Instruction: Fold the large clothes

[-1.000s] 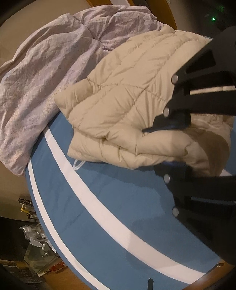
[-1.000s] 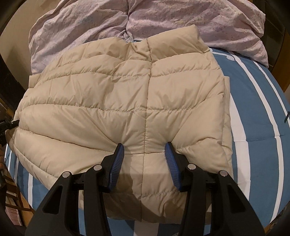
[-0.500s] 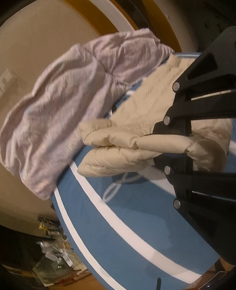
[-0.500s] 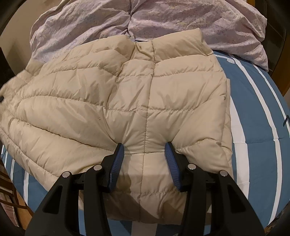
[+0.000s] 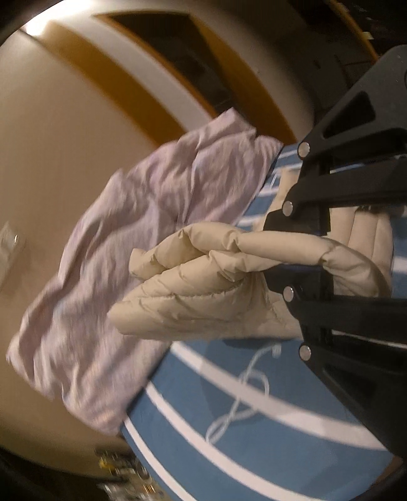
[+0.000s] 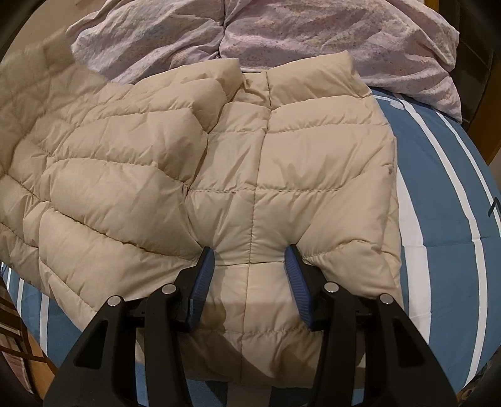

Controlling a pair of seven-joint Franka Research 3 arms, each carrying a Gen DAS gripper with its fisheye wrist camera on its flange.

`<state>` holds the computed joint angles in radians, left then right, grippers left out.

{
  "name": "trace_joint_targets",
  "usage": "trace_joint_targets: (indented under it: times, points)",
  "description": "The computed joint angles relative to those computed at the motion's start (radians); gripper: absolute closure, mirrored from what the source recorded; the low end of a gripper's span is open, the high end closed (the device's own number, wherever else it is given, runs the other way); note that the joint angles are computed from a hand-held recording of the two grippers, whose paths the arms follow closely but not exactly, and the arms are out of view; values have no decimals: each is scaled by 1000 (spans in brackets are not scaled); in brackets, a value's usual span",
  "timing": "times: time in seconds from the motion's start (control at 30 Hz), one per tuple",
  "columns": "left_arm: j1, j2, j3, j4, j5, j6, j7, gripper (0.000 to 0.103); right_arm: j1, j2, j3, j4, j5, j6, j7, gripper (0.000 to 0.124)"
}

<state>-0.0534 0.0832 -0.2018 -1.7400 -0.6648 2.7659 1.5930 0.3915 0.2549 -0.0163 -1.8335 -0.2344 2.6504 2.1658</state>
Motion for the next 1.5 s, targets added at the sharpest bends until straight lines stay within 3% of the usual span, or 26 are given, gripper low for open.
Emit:
trace_joint_targets:
  times: [0.33,0.7,1.03,1.3,1.5]
  points:
    - [-51,95,-80,152,-78,-102,130,91,-7,9,0,8,26,7,-8,74]
    - [-90,223,-139,275,26,-186,64,91,-22,1,5,-18,83,54,-55,74]
    - [-124,339,-169,394,139,-260,-18,91,-63,-29,32,-90,222,144,-167,74]
    - [-171,457,-171,527,256,-359,-89,90,-115,-94,75,-188,431,217,-315,75]
    - [-223,576,-166,679,342,-471,-134,90,-123,-184,69,-312,494,273,-358,75]
